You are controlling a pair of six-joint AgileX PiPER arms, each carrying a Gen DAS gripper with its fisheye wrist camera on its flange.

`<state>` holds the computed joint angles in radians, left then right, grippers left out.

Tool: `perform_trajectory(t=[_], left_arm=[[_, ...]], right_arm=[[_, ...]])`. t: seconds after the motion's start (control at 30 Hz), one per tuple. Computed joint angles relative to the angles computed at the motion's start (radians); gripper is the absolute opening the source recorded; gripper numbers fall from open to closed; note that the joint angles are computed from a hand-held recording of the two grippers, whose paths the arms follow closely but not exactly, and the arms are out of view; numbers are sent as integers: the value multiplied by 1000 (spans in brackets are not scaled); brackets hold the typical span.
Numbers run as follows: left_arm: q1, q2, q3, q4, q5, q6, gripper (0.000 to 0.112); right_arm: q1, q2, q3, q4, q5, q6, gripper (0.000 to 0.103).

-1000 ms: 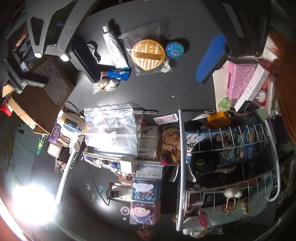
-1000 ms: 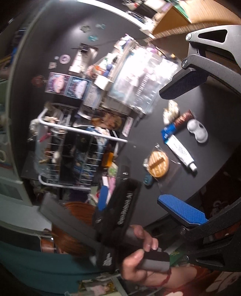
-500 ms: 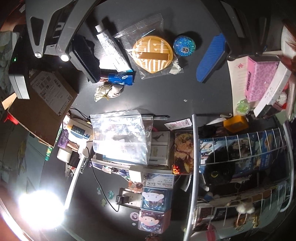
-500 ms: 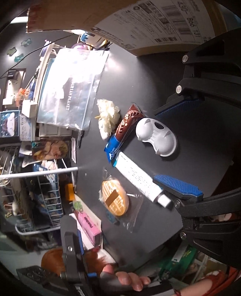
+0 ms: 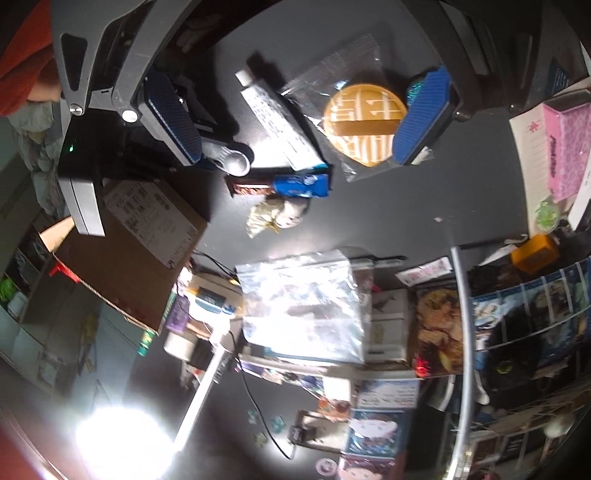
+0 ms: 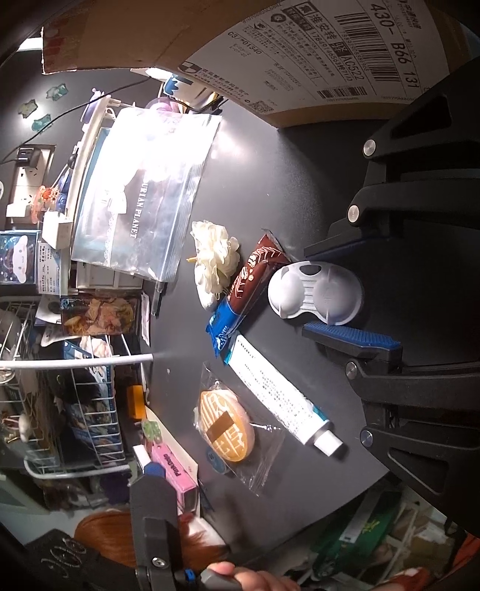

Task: Organize objects
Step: 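Close the right gripper on the white earbud case and lift it, then carry the earbud case into the cardboard box and open the right gripper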

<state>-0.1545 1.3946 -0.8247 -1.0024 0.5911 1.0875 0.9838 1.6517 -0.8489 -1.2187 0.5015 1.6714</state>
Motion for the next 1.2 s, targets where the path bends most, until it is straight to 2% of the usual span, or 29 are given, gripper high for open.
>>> perform_trajectory(t=[0.2, 0.27, 0.37, 0.4, 0.53, 0.6, 0.67, 0.7, 0.77, 0.87, 1.0, 1.2], left_arm=[[-49, 26, -59, 87, 72, -65, 102], [-46, 28, -82, 93, 111, -77, 92], [-26, 23, -124, 90, 179, -94, 84], [-21, 22, -141, 89, 205, -97, 83], [-7, 24, -232, 91, 317, -139, 65], [-15, 32, -284, 101, 351, -173, 59], [-29, 44, -338, 113, 387, -206, 47], [-34, 50, -360, 112, 404, -220, 44], [-60, 55, -401, 123, 413, -256, 37], [-115, 77, -481, 156, 414, -324, 36], [-206, 135, -606, 211, 410, -407, 33], [-358, 304, -891, 317, 453, -550, 33]], right_arm=[[10, -53, 25, -67, -52, 10, 30], [16, -81, 18, -79, -77, -18, 30], [35, -122, -5, -74, -86, -81, 30], [43, -136, -12, -74, -80, -101, 30], [80, -199, -55, -32, -38, -242, 30], [96, -231, -76, -6, -21, -315, 30], [104, -249, -92, 8, 7, -361, 30], [105, -258, -99, 25, 18, -386, 30], [89, -288, -108, 82, 17, -445, 30], [56, -338, -109, 164, 18, -523, 30], [20, -414, -102, 245, 59, -589, 29], [-72, -519, -102, 391, 138, -720, 29]])
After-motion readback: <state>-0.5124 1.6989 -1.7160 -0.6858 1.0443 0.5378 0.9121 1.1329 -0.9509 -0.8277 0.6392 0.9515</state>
